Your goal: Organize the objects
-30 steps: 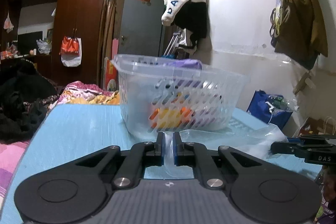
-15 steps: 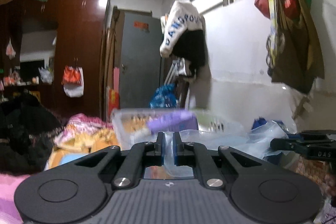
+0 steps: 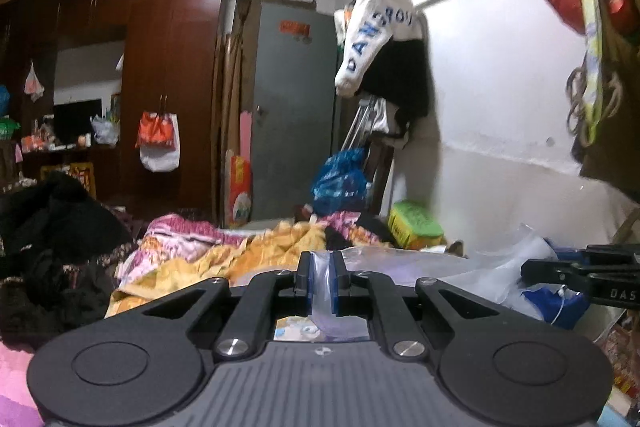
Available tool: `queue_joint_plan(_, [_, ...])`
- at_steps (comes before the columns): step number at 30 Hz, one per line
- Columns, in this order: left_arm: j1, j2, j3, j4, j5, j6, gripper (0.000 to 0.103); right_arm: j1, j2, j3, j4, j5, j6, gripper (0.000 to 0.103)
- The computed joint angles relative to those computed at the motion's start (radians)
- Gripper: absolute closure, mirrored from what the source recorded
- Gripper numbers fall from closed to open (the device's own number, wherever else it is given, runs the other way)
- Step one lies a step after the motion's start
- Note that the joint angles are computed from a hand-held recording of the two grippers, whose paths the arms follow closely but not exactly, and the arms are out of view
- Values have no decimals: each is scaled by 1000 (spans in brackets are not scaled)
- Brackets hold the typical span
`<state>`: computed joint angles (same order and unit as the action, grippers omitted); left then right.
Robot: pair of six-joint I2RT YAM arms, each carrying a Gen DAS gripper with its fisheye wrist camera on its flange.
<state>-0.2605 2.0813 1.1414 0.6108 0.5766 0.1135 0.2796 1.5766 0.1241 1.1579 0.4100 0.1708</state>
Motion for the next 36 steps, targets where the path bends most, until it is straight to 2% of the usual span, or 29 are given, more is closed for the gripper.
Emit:
queue_joint_plan(4, [-11, 52, 13, 24, -40, 11, 87, -31, 116, 21, 50, -27, 1, 77])
queue_joint_plan(5, [-17, 60, 3, 52, -67, 20, 76, -39, 150, 21, 79, -37, 8, 76])
queue_joint_plan(6, [-20, 64, -2, 67, -89, 26, 56, -47, 151, 22, 74, -43, 13, 71])
queue_joint_plan(7, [-23, 70, -7, 89, -107, 22, 47, -45, 169, 20, 91, -31, 13, 66])
queue_joint_plan(8, [-24, 69, -17, 112, -117, 13, 34, -54, 154, 22, 79, -27, 9, 54])
queue_joint_plan(9, [-23, 68, -32, 143, -124, 2, 29, -55, 156, 15, 96, -14, 14, 44])
queue_joint_plan(11, [-15, 59, -59, 189, -126, -8, 25, -79, 146, -9, 136, -31, 27, 37])
queue_joint_plan(14, [-8, 37, -103, 232, -115, -9, 24, -87, 134, -35, 175, -36, 42, 20])
queue_joint_plan(17, [-9, 25, -139, 269, -110, -2, 19, -69, 120, -42, 178, -5, 25, 13])
queue_joint_plan(20, [-16, 27, -130, 251, -113, 13, 18, -82, 131, -25, 184, -17, 10, 4])
queue_joint_plan(26, [-22, 35, -109, 204, -121, 21, 17, -65, 141, -7, 169, -4, -1, 1])
queue_joint_plan(28, [-17, 36, -110, 208, -110, 19, 12, -62, 139, -9, 172, -1, -3, 0])
queue_joint_plan(30, [-20, 32, -128, 229, -120, 16, 2, -54, 134, -10, 166, 6, -2, 0])
queue_joint_plan(32, [-18, 23, -150, 250, -123, 17, 0, -35, 125, -12, 158, 27, -4, 0])
queue_joint_plan(34, [-16, 9, -180, 279, -131, 11, 0, -3, 104, -13, 130, 69, -1, 0])
queue_joint_plan(36, [-10, -18, -212, 275, -115, 20, 0, 33, 33, 1, -2, 113, 23, 0])
